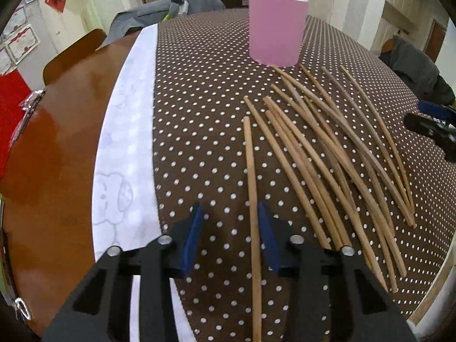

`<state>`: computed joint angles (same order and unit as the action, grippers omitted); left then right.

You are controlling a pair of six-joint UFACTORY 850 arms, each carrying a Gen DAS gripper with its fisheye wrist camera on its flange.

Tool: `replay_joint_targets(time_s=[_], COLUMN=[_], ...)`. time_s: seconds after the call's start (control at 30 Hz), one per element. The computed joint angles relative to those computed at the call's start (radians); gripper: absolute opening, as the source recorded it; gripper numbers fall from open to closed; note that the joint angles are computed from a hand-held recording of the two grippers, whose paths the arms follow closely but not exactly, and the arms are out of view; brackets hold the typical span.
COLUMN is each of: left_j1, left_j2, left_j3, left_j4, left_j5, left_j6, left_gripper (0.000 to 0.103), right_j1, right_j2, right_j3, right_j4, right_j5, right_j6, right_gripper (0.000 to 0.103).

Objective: Organize utensils
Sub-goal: 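Lower the left and right tools toward the chopstick pile, then grasp one chopstick with the left tool while the right tool grasps another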

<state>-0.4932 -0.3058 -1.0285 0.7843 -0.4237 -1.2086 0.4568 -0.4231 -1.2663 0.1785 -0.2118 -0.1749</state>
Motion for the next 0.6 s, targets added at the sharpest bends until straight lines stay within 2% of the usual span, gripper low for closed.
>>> replay_joint_targets(time_s=[0.07,0.1,0.13,0.2,0.37,0.5,0.53,0.57,0.6], left_j1=[0.008,0.013,0.018,0.022,0.049,0.067,0.069,0.070,0.071], left_j2=[-0.012,-0.019,-0.030,-0.055,-0.087,-0.085,-0.082,-0.079,-0.075], left_j3=[-0.018,-0.027,-0.045,-0.080,-0.129,-0.143,-0.145,-0.147,-0.149], left_j4=[-0.050,-0.077,-0.104,-0.112,-0.134,-0.115,-0.099,-0.073,-0.041], left_j5=[0.021,0.032,0.032,0.008,-0.012,0.017,0.023,0.030,0.042], left_j6=[0.070,0.105,0.142,0.174,0.196,0.157,0.140,0.113,0.081], left_gripper=[0.020,0.009,0.006,0.006,0.006,0.006,0.006,0.006,0.006], right_j1=[-0.013,-0.020,-0.027,-0.036,-0.049,-0.046,-0.046,-0.048,-0.047], right_j2=[-0.043,-0.071,-0.091,-0.141,-0.246,-0.314,-0.328,-0.342,-0.360], right_j3=[-0.065,-0.109,-0.139,-0.219,-0.384,-0.492,-0.517,-0.541,-0.568], right_j4=[0.033,0.045,0.068,0.076,0.046,-0.004,-0.014,-0.011,-0.004], right_j5=[-0.084,-0.141,-0.182,-0.285,-0.474,-0.575,-0.599,-0.623,-0.642], right_j6=[-0.037,-0.046,-0.065,-0.069,-0.018,0.027,0.036,0.036,0.031], right_gripper=[0.075,0.072,0.068,0.062,0.052,0.044,0.040,0.031,0.030])
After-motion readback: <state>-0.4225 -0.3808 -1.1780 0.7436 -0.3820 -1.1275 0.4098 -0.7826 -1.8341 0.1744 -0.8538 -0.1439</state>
